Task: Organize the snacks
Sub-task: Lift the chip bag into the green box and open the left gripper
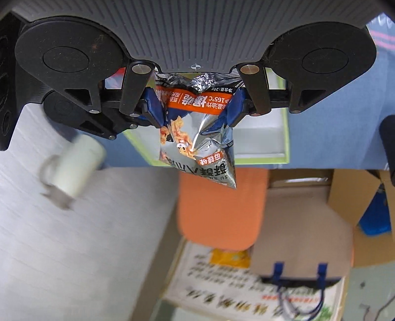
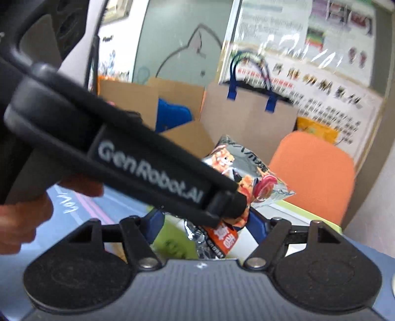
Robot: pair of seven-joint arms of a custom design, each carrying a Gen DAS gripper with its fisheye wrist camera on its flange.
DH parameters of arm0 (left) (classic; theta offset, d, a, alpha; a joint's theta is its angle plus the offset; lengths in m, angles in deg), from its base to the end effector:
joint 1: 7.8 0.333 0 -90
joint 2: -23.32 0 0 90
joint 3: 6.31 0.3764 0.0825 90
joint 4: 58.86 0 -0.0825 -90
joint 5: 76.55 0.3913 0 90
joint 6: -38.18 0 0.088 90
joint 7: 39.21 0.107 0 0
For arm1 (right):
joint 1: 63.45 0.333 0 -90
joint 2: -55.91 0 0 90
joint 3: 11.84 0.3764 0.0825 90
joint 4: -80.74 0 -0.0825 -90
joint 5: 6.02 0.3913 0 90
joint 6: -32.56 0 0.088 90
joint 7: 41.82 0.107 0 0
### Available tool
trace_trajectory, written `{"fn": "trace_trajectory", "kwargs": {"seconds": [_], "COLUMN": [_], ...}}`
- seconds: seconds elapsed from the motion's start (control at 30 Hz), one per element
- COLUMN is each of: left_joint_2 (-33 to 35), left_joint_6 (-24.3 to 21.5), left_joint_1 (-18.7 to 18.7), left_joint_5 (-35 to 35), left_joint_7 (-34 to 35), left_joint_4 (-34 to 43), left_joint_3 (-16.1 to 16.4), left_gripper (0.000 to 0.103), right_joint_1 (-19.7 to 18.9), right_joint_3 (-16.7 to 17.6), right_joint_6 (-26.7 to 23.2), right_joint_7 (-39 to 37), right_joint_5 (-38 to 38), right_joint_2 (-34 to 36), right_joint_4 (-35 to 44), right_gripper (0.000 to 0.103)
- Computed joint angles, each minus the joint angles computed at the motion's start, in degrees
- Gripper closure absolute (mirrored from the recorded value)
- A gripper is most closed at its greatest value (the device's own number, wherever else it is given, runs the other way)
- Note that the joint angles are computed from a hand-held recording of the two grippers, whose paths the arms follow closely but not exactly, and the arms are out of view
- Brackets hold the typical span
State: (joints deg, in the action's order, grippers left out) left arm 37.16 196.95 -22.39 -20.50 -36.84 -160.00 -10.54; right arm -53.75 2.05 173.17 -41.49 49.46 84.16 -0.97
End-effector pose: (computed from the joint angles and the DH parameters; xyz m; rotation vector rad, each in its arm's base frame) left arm 0.6424 -0.2512 0.5556 -2.0163 1.3097 -1.0103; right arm 0.7268 0.2690 0.5305 -2.1293 0.2922 -0.3347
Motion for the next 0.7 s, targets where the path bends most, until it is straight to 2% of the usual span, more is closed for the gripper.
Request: {"fn": "trace_trajectory", "kwargs": {"seconds": [0.07, 0.13, 0.17, 0.23, 0.27, 0.33, 0.4, 0.43, 0.57, 0.7], "left_joint_2": [2.19, 4.21, 5.08, 5.73, 5.44, 3.85, 1.52, 0.34, -4.0, -7.38], "left_joint_6": [0.44, -0.04, -0.72, -3.12, -3.74, -2.45, -1.78, -2.02, -1.58, -0.85], "left_joint_1": [2.33, 3.14, 3.18, 2.76, 2.22, 1.01, -0.31, -0.74, -0.69, -0.61], "left_joint_5": [-5.12, -8.02, -8.78, -9.86, -9.35, -5.34, 0.41, 3.18, 9.28, 15.75], "left_joint_7": [4.09, 6.39, 7.43, 8.87, 8.16, 4.45, -1.32, -4.25, -12.24, -21.12], "left_joint_4": [1.01, 2.22, 3.01, 3.73, 3.48, 1.67, -0.71, -1.87, -6.84, -11.16], "left_joint_3": [-0.4, 0.11, 0.55, 1.26, 1.9, 3.54, 4.61, 4.6, 1.99, -1.52], "left_gripper": [0.064, 0.065, 0.063, 0.051, 0.048, 0.046, 0.034, 0.032, 0.032, 0.032], "right_joint_1": [2.45, 3.54, 3.76, 2.86, 2.78, 0.67, -1.82, -3.21, -7.57, -10.61], "right_joint_3": [-1.67, -1.84, -1.64, 0.22, -0.23, 1.66, 3.4, 4.06, 4.38, 3.06], "right_joint_6": [-3.83, -7.08, -7.82, -7.11, -6.37, -3.61, -1.09, -0.53, -1.86, -2.09], "right_joint_7": [7.61, 13.0, 14.78, 16.71, 15.36, 11.87, 7.26, 4.8, -3.94, -12.69], "right_joint_5": [-5.73, -9.55, -10.73, -12.78, -11.37, -8.78, -4.6, -2.06, 8.18, 20.52], "right_joint_2": [6.08, 11.35, 12.57, 13.68, 12.59, 10.25, 7.03, 5.04, -2.41, -10.93], "right_joint_4": [8.79, 16.31, 17.77, 18.42, 16.48, 12.36, 7.22, 4.31, -6.3, -18.56], "right_gripper": [0.027, 0.026, 0.019, 0.016, 0.016, 0.013, 0.011, 0.011, 0.01, 0.01]}}
